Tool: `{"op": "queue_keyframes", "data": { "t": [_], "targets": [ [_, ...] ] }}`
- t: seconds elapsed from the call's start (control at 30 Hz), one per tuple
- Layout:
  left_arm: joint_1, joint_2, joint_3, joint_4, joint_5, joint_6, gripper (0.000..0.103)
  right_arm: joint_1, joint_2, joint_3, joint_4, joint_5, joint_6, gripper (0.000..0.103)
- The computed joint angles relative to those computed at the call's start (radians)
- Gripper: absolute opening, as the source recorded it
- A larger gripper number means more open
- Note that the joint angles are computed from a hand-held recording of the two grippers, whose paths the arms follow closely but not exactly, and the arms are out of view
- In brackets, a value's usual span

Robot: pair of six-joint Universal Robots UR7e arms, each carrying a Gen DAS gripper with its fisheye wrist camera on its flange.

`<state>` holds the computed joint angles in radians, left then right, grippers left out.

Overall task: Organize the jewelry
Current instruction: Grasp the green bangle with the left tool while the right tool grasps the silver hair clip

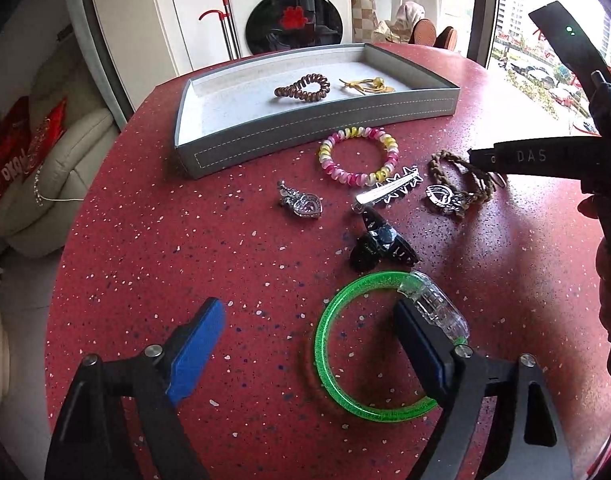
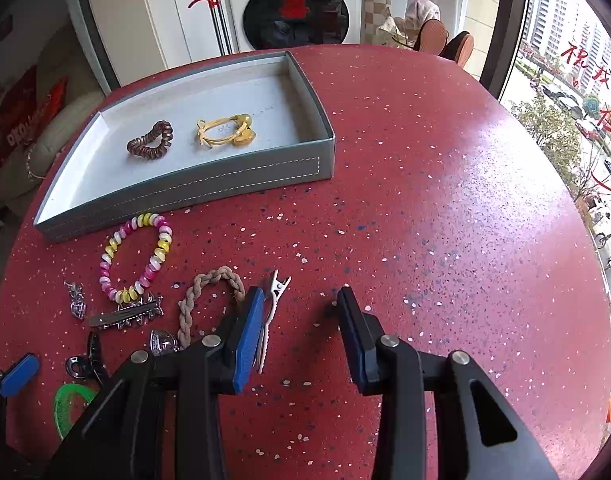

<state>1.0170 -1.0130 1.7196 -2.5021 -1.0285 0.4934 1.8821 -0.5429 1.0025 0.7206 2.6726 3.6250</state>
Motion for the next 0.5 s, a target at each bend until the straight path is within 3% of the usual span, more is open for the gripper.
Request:
{"op": "queue_keyframes", "data": {
  "t": [0.07,0.2,0.27,0.37,0.5],
  "targets": [
    [-0.001,-0.004,0.006,-0.004,-0.006,0.010,0.091,-0.003,-0.010,0.008,-0.026,-0.023,-0.024,0.034],
    [-0.003,-0.012,0.012,0.002,-0.028,0.025,0.076,0.002,-0.011,0.013,-0.036,-0.025,-0.032,0.007],
    [-0.003,-0.015,0.011,0.011,-0.041,0.031,0.053,0.001,-0.035,0.045,-0.071,-0.044,-0.043,0.005],
    [-0.002,-0.017,0.004,0.035,-0.061,0.039,0.031,0.001,-0.084,0.112,-0.141,-0.070,-0.052,0.005],
    [0.013,-0.019,-0.026,0.099,-0.115,0.013,0.025,0.004,-0.144,0.186,-0.212,-0.090,-0.074,0.005]
  ]
}}
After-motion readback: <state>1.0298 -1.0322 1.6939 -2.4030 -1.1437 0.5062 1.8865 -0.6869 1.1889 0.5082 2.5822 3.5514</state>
